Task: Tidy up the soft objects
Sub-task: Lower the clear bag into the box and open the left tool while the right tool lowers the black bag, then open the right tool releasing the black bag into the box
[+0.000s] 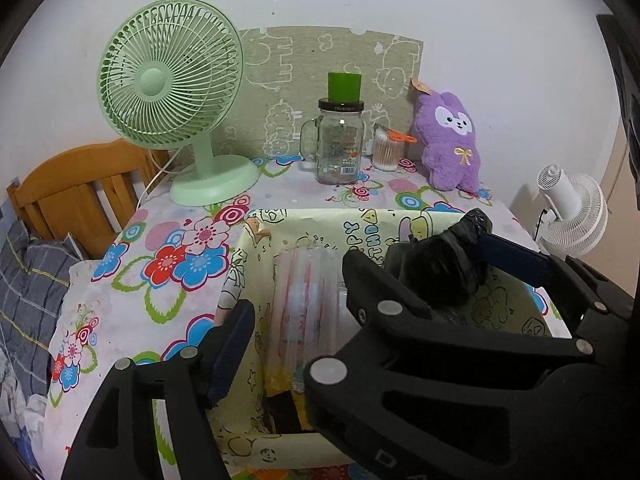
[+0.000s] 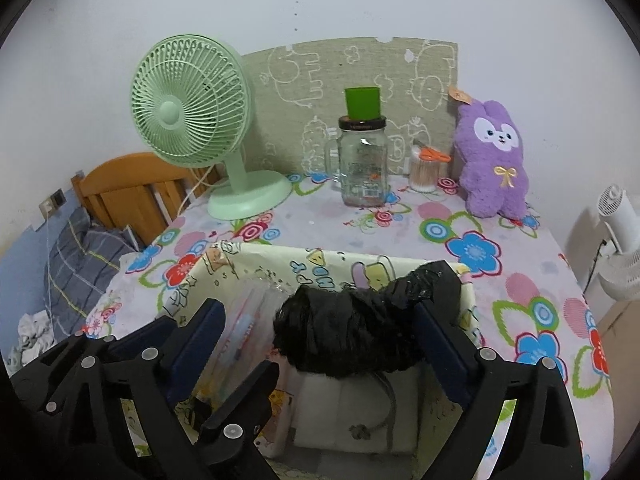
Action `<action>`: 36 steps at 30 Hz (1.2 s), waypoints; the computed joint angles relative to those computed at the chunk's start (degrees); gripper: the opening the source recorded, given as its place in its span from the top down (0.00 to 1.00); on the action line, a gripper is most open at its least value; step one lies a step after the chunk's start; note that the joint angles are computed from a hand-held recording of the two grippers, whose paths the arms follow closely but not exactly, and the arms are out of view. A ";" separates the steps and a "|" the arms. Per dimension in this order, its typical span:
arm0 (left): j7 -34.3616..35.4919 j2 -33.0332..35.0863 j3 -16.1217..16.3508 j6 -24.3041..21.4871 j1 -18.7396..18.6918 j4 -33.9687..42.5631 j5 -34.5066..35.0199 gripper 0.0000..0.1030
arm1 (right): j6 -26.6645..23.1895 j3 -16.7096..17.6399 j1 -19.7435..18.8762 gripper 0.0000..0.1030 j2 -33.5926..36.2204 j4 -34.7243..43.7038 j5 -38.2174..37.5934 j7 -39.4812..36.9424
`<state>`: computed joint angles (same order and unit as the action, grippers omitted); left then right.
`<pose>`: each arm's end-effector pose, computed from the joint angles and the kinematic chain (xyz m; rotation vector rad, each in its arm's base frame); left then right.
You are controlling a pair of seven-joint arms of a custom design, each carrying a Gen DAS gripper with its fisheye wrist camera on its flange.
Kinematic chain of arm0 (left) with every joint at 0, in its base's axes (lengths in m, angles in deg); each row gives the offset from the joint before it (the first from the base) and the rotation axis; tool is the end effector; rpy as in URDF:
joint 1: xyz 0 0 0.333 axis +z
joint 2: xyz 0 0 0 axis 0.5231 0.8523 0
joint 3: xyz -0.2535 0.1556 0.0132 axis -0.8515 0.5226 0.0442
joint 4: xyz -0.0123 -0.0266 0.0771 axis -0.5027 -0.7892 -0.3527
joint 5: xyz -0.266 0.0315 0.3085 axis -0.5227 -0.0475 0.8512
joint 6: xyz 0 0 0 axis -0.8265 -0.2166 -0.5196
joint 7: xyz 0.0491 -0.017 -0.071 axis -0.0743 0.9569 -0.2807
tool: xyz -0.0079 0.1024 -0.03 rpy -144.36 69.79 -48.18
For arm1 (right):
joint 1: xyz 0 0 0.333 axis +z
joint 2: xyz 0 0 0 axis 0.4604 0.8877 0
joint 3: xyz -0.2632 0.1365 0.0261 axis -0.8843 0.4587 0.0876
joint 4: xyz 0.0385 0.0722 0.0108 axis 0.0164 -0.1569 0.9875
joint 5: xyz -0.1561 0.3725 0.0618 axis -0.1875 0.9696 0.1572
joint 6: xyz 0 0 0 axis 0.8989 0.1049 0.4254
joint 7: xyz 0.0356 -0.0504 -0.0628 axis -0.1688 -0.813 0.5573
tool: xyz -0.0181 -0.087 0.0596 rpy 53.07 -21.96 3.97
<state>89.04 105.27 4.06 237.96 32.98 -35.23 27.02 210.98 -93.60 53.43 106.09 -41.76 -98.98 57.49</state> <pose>0.6857 -0.1507 0.4873 -1.4237 2.0930 -0.9654 0.6799 0.2309 0.4816 -1.5248 1.7521 -0.7538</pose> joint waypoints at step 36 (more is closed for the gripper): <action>10.62 -9.37 0.26 4.37 -1.57 -9.42 -13.48 0.05 | -6.93 8.10 -5.42 0.06 -13.02 -10.53 -21.59 19.32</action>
